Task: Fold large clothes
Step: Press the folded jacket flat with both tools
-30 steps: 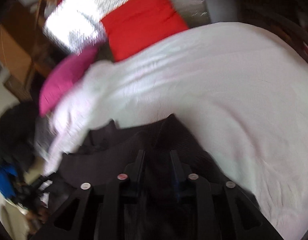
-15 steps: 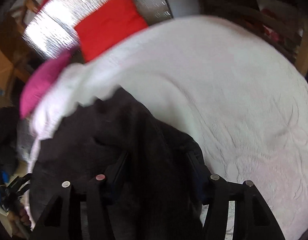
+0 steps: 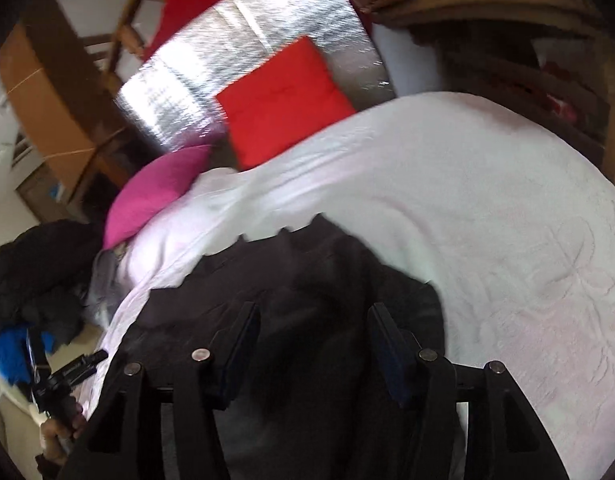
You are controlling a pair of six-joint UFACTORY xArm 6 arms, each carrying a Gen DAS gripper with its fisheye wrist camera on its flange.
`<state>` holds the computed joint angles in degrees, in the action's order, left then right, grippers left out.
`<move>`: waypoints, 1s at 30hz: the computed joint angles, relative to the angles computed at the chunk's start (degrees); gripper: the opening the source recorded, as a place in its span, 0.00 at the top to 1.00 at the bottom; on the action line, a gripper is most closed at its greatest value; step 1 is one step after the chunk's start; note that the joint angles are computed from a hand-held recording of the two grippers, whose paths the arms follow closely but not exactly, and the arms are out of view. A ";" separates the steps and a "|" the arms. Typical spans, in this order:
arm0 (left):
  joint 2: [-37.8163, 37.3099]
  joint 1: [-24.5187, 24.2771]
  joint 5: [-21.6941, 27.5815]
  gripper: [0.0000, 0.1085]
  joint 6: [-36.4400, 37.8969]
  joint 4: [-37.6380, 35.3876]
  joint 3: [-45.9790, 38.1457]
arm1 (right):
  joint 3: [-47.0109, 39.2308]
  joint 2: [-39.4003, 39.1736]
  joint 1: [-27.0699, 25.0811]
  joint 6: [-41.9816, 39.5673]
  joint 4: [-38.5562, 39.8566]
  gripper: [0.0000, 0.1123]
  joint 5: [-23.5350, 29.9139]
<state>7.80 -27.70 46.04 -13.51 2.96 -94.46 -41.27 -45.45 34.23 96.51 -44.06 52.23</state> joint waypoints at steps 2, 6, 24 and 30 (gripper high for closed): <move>-2.94 -0.49 -2.52 0.22 -0.06 0.83 4.31 | -0.88 1.53 1.93 0.54 0.01 0.47 0.42; -7.87 -1.65 -3.67 0.22 1.48 0.61 11.60 | -1.55 4.70 4.23 0.30 0.33 0.47 -1.18; -9.47 -4.44 -5.57 0.05 -5.21 16.35 19.11 | -15.07 25.70 10.63 -14.16 6.54 0.08 9.87; -10.13 -4.09 -6.70 0.05 -3.89 14.47 20.31 | -17.77 28.55 10.20 -14.70 6.68 0.08 10.89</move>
